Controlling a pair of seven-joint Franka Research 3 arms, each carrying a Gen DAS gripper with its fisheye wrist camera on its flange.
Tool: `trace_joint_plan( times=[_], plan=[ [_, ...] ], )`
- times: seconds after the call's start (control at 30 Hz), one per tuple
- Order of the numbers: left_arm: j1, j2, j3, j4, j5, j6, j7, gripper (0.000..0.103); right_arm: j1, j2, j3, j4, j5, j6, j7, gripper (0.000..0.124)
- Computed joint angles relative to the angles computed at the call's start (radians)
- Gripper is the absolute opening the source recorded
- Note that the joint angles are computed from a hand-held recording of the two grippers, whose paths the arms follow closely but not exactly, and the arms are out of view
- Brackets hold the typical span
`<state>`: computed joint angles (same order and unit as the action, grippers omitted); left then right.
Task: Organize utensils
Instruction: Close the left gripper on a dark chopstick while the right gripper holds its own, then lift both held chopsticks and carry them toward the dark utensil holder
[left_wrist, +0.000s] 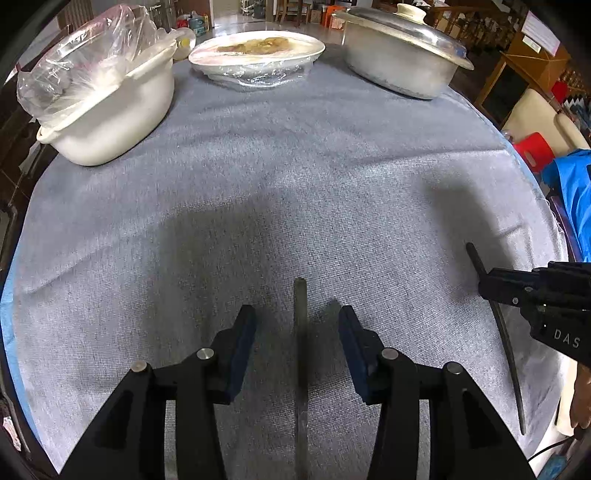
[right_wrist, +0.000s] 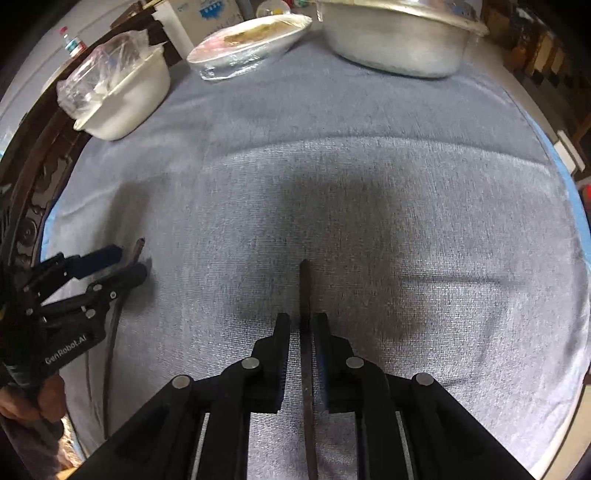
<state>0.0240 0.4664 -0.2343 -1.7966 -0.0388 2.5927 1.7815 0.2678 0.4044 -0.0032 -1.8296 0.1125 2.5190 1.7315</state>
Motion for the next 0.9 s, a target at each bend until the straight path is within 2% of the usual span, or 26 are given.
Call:
trace_joint_plan(
  times=[0.07, 0.1, 0.13, 0.2, 0.37, 0.53, 0.7, 0.73, 0.77, 0.9],
  plan=[
    [-0.02, -0.014, 0.025, -0.024, 0.039, 0.028, -0.033, 0.015, -0.001, -0.005, 0.001, -0.012, 0.003, 0.013, -0.003, 0.007],
    [-0.011, -0.019, 0.021, -0.03, 0.033, 0.029, -0.032, 0.008, -0.003, -0.016, 0.003, -0.028, 0.012, 0.022, -0.004, 0.007],
    [0.006, -0.019, 0.007, -0.029, 0.008, 0.019, -0.023, 0.005, -0.017, -0.024, 0.015, -0.042, 0.042, 0.036, -0.019, 0.007],
    [0.036, -0.035, -0.01, -0.049, -0.041, 0.015, -0.006, 0.005, -0.038, -0.044, 0.036, -0.077, 0.099, 0.065, -0.058, 0.007],
    [0.07, -0.123, -0.023, -0.167, -0.114, 0.077, 0.031, 0.005, -0.044, -0.147, 0.051, -0.209, 0.169, 0.173, -0.127, 0.007],
    [0.101, -0.283, -0.052, -0.341, -0.282, 0.196, 0.141, 0.005, -0.044, -0.267, 0.065, -0.333, 0.239, 0.291, -0.198, 0.007],
    [0.073, -0.44, -0.033, -0.468, -0.49, 0.297, 0.295, 0.005, -0.036, -0.374, 0.079, -0.442, 0.349, 0.413, -0.288, 0.007],
    [0.061, -0.485, -0.024, -0.505, -0.558, 0.324, 0.36, 0.005, -0.03, -0.392, 0.079, -0.461, 0.361, 0.434, -0.296, 0.007],
    [0.049, -0.496, -0.01, -0.507, -0.569, 0.341, 0.356, 0.005, -0.022, -0.426, 0.08, -0.496, 0.39, 0.466, -0.316, 0.007],
    [-0.04, -0.62, 0.063, -0.601, -0.781, 0.412, 0.51, 0.005, 0.041, -0.539, 0.063, -0.61, 0.507, 0.579, -0.388, 0.007]
  ],
)
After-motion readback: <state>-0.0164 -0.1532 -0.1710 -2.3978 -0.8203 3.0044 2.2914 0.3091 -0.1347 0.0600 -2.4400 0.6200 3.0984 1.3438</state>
